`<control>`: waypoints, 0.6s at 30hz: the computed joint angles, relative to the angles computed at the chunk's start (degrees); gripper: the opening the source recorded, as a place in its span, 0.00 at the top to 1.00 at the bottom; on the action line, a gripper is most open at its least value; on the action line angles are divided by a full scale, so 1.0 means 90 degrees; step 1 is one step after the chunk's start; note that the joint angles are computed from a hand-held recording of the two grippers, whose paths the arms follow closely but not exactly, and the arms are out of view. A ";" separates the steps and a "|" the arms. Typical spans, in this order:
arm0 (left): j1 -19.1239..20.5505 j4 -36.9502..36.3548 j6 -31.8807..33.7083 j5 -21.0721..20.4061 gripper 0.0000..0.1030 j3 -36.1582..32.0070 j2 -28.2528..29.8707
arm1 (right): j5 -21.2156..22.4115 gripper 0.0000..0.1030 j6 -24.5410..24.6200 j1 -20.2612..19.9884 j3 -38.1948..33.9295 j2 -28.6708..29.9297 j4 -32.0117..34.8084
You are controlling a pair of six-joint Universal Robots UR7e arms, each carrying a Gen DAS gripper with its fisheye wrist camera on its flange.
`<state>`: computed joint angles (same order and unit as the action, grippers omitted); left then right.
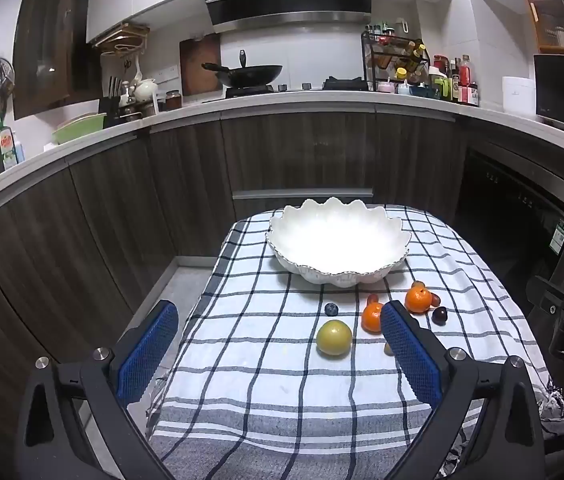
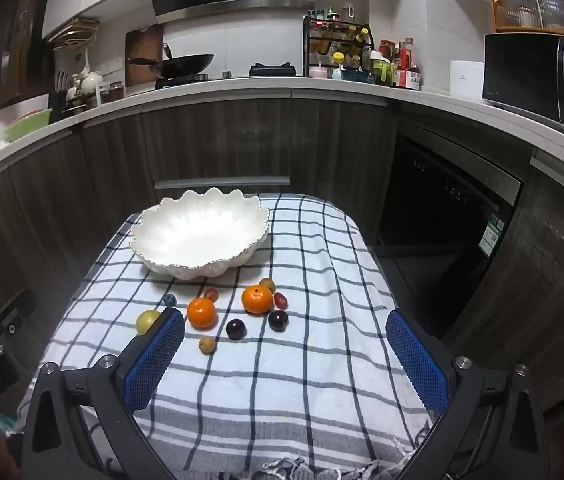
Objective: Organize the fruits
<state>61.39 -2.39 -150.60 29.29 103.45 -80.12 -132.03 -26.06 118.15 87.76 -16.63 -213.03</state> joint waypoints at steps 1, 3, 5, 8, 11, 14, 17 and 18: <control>0.0009 -0.0054 0.0048 0.0023 0.00 0.0016 -0.0011 | -0.0009 0.01 -0.0018 -0.0001 0.0003 0.0002 -0.0016; 0.0014 -0.0227 0.0192 0.0085 0.00 0.0091 -0.0065 | -0.0016 0.01 -0.0024 -0.0006 0.0015 0.0000 -0.0024; 0.0009 -0.0197 0.0170 0.0108 0.00 0.0098 -0.0071 | -0.0010 0.01 -0.0020 -0.0013 0.0030 -0.0003 -0.0035; -0.0051 -0.0135 0.0124 0.0024 0.00 0.0091 -0.0049 | -0.0054 0.01 0.0033 0.0039 0.0026 -0.0047 0.0038; -0.0046 -0.0061 0.0076 0.0039 0.00 0.0065 -0.0048 | -0.0090 0.01 0.0060 0.0094 0.0047 -0.0099 0.0075; -0.0049 -0.0033 0.0050 0.0048 0.00 0.0066 -0.0057 | -0.0041 0.01 0.0004 0.0057 0.0036 -0.0050 -0.0022; -0.0051 -0.0032 0.0049 0.0046 0.00 0.0067 -0.0059 | -0.0012 0.01 0.0010 0.0043 0.0049 -0.0057 -0.0031; -0.0043 -0.0014 0.0042 0.0059 0.00 0.0058 -0.0056 | -0.0006 0.01 0.0007 0.0037 0.0052 -0.0055 -0.0043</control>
<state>61.00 -2.52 -150.22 29.82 103.97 -80.62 -132.08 -25.99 118.49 88.23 -17.12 -213.41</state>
